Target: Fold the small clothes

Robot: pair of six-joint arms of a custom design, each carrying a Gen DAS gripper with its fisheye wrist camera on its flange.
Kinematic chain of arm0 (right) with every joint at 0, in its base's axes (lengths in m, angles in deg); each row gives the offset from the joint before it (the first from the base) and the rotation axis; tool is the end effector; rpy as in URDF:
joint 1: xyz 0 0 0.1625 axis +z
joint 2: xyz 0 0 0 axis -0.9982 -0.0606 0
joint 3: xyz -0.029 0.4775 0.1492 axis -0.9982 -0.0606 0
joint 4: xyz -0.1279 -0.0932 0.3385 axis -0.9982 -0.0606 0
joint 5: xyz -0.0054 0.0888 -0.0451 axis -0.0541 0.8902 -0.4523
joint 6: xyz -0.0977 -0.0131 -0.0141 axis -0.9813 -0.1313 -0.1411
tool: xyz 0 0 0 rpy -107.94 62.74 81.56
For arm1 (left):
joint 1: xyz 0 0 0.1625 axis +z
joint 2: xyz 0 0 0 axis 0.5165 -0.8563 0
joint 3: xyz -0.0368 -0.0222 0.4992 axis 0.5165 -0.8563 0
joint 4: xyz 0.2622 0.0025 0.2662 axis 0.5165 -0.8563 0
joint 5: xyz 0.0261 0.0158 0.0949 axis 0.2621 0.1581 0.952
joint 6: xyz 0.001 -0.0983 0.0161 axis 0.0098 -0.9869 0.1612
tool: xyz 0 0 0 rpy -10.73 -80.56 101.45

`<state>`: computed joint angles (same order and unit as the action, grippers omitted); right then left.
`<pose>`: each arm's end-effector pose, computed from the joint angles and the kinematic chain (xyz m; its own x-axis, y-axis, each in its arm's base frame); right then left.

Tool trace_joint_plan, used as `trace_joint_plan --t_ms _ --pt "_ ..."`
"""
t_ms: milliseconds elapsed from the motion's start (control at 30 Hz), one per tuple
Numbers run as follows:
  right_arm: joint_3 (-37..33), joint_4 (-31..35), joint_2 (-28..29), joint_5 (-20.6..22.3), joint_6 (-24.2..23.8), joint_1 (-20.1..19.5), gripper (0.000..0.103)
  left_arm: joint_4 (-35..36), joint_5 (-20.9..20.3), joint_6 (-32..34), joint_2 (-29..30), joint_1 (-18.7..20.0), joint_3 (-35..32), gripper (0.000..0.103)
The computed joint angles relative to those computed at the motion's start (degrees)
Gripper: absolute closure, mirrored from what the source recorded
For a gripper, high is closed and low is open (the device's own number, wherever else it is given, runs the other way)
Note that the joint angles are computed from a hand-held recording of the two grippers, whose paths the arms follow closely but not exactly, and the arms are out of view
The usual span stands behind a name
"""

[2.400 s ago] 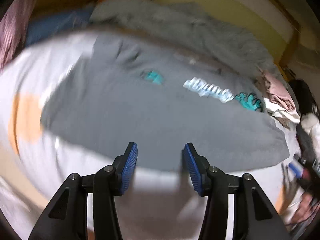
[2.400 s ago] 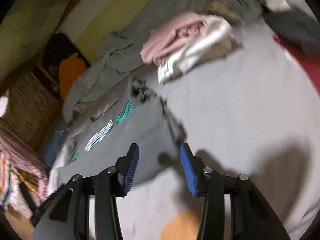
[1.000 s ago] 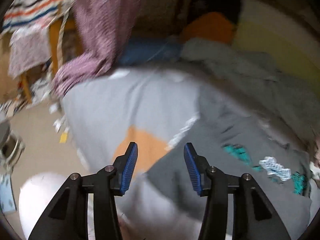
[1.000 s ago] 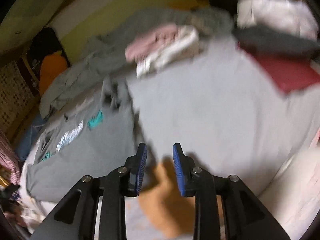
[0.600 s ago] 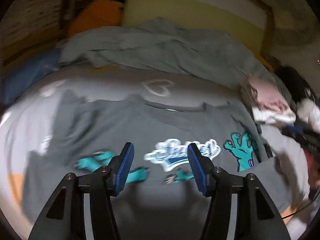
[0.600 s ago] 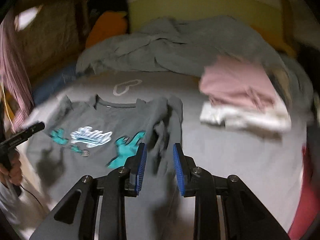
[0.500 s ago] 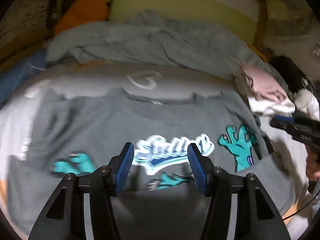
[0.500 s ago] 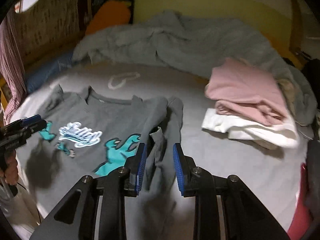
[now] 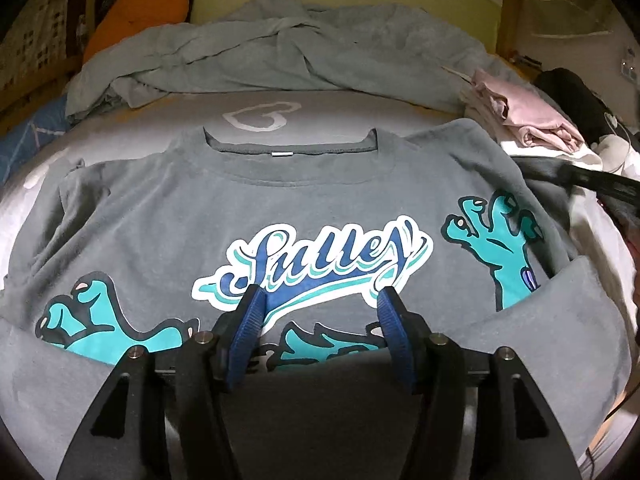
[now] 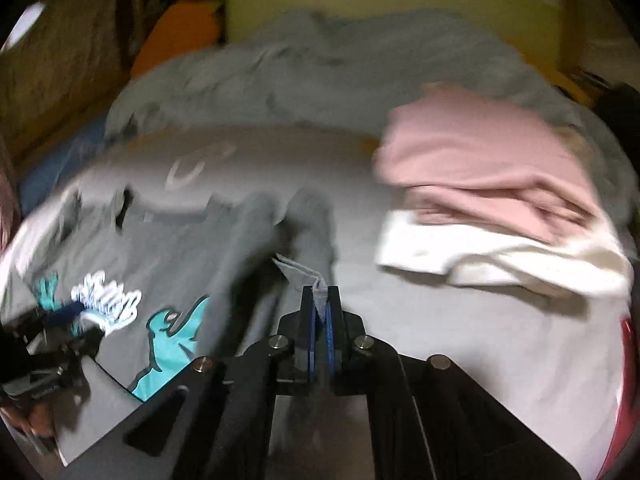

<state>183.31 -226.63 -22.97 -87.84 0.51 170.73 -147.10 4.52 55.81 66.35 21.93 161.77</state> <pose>0.0483 -0.7248 0.1834 -0.6547 -0.5055 0.5620 -0.7332 0.6055 -0.3095 -0.1456 -0.5621 -0.0182 -0.7381 -0.2529 -0.6255 0.3343 0.6682 -0.6647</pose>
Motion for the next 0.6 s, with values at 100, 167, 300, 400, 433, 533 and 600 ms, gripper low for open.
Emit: trace_joint_plan --t_ms 100,167,300,400,433,533,600 --pt "3.35 -5.15 -3.08 0.38 3.11 -2.02 0.1 0.04 -0.03 0.21 0.09 0.16 -0.29 0.045" --pt "4.91 -7.81 -4.64 -0.9 4.9 -3.27 0.1 0.33 0.31 0.23 0.24 0.16 -0.56 0.045" --pt "5.86 -10.16 -5.84 -4.21 7.7 -5.62 0.1 1.44 1.08 -0.22 0.33 0.12 -0.91 0.044" --pt "4.42 -5.06 -5.86 -6.01 10.31 -6.9 0.1 1.86 1.34 -0.42 0.32 0.06 -0.94 0.044" --pt "3.75 -3.06 -5.9 -6.88 12.0 -7.1 0.099 1.88 1.34 -0.47 0.3 0.07 -0.91 0.044" --pt "4.38 -3.71 -6.77 -5.68 14.32 -7.63 0.099 1.71 1.42 -0.27 0.36 0.07 -0.88 0.044" --pt "5.74 -9.8 -7.14 -5.06 14.11 -7.71 0.099 1.63 1.41 -0.16 0.39 0.08 -0.88 0.043"
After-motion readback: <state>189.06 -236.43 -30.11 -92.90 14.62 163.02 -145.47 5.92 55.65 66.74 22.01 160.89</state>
